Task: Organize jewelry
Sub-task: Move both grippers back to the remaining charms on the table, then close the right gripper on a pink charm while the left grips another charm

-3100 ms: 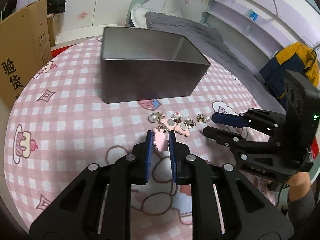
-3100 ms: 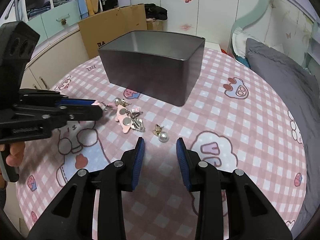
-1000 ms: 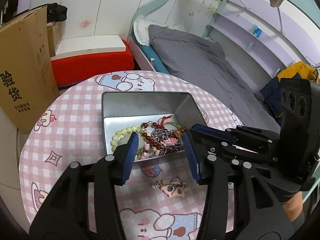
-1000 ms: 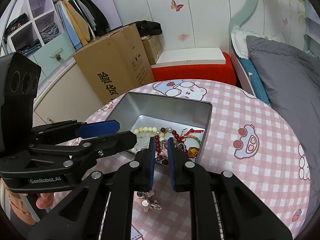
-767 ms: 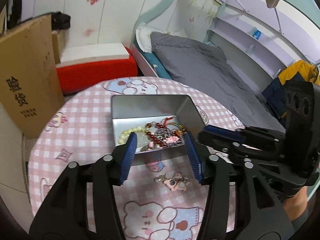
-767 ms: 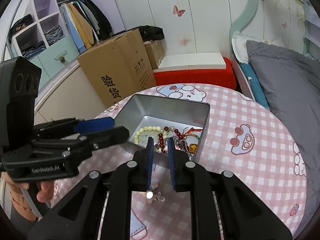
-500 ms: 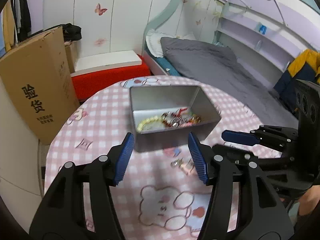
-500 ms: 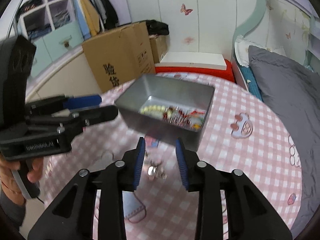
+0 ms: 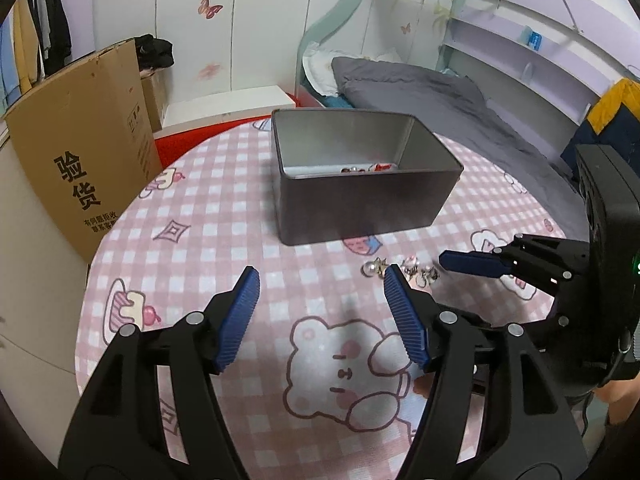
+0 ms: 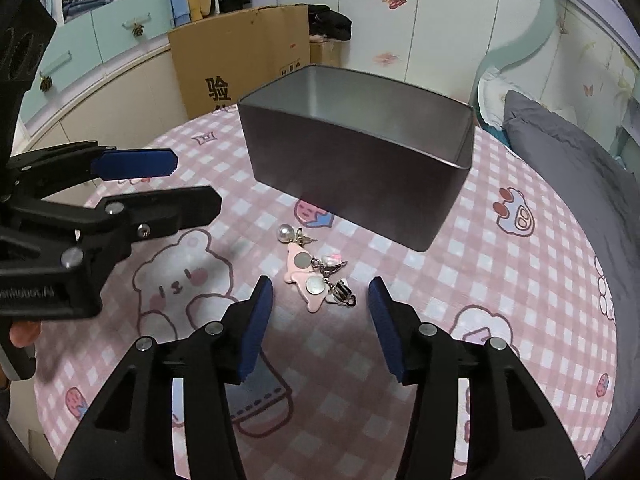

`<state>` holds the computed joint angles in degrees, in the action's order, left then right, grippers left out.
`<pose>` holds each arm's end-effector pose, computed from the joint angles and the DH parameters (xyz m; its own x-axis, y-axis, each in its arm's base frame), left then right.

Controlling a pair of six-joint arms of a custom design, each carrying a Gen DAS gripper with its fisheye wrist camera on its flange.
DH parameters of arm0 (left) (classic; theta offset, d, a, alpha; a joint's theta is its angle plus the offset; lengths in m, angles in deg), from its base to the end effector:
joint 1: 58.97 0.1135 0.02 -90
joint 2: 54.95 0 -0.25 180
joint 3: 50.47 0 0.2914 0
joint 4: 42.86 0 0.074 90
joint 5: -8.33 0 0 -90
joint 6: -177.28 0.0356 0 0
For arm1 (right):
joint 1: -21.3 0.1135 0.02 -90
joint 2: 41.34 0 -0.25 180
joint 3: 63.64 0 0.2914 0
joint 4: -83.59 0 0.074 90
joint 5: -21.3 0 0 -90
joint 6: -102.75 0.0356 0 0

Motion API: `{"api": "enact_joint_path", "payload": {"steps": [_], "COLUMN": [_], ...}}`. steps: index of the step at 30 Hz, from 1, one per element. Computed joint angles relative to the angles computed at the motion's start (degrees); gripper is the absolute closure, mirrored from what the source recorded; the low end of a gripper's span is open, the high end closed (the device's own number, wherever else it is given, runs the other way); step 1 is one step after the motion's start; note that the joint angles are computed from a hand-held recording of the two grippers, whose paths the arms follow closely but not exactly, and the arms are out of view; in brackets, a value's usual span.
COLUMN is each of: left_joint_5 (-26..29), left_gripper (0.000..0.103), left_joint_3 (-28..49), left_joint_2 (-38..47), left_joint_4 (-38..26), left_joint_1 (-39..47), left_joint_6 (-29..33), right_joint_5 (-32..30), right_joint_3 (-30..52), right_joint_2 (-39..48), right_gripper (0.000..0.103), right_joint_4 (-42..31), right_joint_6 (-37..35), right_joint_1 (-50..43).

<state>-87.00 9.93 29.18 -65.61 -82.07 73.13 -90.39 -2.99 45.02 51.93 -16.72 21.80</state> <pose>0.3109 -0.1290 0.1656 -0.7279 0.0458 -0.6842 0.1587 0.9819 -0.1030 0.3243 0.0160 0.1464 -0.6311 -0.4627 -0.6226 -0.5949 0.8038 0.0057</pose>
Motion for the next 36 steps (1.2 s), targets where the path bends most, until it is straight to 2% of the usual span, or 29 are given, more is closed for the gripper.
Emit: {"api": "enact_joint_path", "payload": {"steps": [2,5,9,17,24,36], "left_joint_5": [-0.5,-1.4,-1.8,-3.5,-2.3,-6.5], "left_gripper": [0.039,0.039,0.039,0.039,0.039,0.039], "left_joint_3": [-0.2,0.1,0.6,2.7,5.0,11.1], "left_joint_2": [0.4,0.9,1.6,4.1,7.1,14.8], "left_joint_4": [0.3,0.5,0.5,0.0,-1.0,-2.9], "left_joint_1": [-0.5,-1.4,-2.6,-5.6,-8.2,-9.9], "left_joint_6": [-0.2,-0.2,-0.4,-1.6,-2.8,-4.6], "right_joint_5": [0.9,1.1,1.5,-0.3,-4.1,-8.8], "right_joint_3": [-0.2,-0.5,-0.9,-0.4,1.4,4.3], "right_joint_2": [0.5,0.5,0.2,0.2,1.4,4.0], "right_gripper": [0.056,0.077,0.088,0.088,0.088,0.088], "right_joint_4": [0.8,1.8,2.0,0.9,-1.3,-4.9], "right_joint_6": [-0.3,-0.4,-1.6,-3.1,-3.6,-5.8], "right_joint_1": [0.7,0.5,-0.3,-5.6,-10.0,-13.5]}}
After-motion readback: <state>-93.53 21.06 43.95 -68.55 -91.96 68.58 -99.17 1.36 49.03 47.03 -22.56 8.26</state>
